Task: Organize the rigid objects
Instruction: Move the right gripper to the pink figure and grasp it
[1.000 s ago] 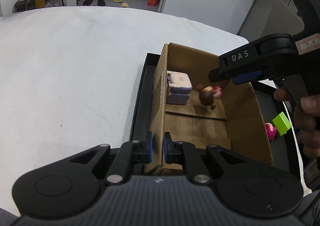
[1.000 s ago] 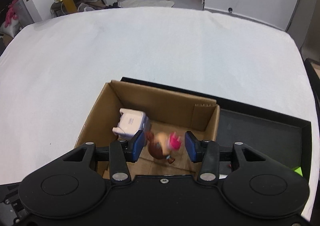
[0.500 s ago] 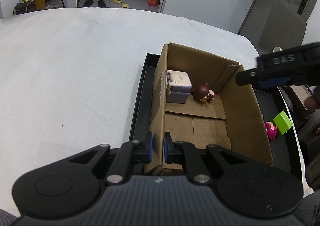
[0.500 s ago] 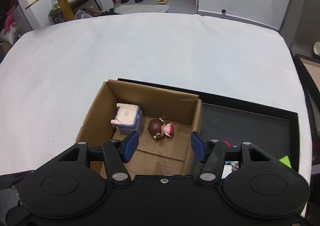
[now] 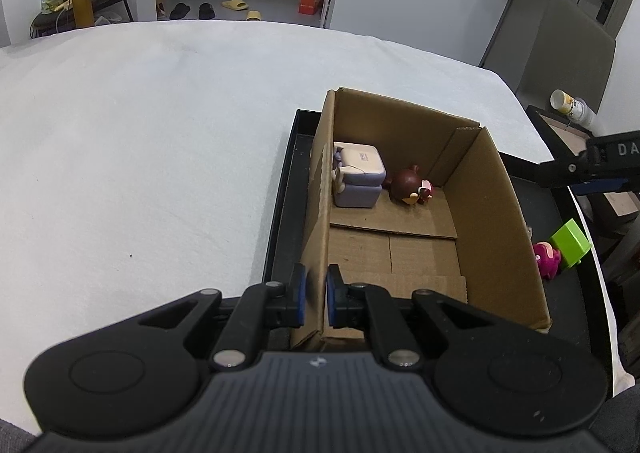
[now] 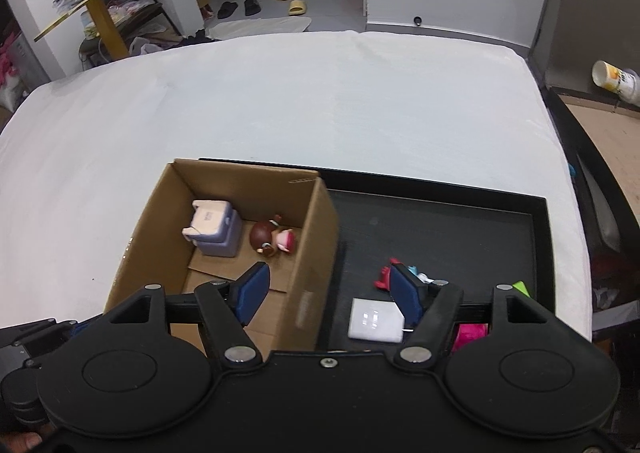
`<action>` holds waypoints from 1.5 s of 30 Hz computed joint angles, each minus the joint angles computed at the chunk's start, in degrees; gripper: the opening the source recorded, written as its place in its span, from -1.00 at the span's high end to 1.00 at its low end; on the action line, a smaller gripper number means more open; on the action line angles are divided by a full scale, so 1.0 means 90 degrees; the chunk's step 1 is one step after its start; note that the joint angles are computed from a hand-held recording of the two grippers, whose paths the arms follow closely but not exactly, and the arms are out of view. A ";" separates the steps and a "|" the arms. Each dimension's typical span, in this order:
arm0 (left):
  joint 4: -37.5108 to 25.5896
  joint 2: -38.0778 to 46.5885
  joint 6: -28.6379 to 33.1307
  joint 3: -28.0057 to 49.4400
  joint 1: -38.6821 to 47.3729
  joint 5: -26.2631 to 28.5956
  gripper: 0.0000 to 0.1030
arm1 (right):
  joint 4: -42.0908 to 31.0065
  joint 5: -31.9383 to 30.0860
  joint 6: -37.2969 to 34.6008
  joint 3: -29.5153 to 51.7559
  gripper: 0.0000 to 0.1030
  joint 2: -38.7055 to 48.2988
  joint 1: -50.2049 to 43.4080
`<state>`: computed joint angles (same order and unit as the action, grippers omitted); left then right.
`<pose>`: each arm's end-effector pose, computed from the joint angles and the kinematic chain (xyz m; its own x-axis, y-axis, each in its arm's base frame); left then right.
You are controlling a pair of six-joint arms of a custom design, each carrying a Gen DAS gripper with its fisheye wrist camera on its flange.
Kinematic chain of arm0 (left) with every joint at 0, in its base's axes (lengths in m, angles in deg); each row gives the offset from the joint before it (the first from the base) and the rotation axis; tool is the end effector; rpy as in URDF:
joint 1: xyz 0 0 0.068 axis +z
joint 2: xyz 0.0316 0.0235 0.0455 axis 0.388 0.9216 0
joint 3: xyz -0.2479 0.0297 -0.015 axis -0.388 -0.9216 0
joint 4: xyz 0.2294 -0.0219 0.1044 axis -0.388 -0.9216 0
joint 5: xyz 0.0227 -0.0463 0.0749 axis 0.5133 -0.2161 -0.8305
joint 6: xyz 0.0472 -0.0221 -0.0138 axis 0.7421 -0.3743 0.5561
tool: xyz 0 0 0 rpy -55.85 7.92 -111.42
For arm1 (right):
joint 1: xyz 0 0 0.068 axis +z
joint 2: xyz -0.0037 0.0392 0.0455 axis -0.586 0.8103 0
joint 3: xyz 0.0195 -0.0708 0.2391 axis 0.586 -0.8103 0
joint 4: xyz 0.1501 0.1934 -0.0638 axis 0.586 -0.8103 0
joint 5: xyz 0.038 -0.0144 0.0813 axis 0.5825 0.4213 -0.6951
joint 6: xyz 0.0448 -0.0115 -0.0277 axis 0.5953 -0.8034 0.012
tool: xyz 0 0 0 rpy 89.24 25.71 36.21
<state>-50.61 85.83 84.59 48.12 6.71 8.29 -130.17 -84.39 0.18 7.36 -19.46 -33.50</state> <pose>0.2755 -0.0870 0.2113 -0.7683 0.2567 -0.5864 0.4102 0.9007 -0.1432 0.2134 0.0060 0.2872 -0.7973 0.2836 -0.5328 0.2695 0.9571 0.1063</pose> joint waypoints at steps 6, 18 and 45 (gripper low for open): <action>0.0010 0.0030 -0.0065 0.0018 -0.0029 -0.0076 0.83 | -0.0035 -0.0194 -0.0220 -0.0230 -0.29 -0.0280 -0.0457; 0.0017 -0.0002 -0.0097 -0.0004 -0.0101 -0.0177 0.83 | 0.0091 -0.0831 -0.0528 -0.0793 -0.31 -0.0447 -0.1543; 0.0020 0.0026 -0.0091 0.0000 -0.0087 -0.0179 0.83 | 0.1057 -0.0911 -0.0730 -0.1929 -0.30 0.0363 -0.2529</action>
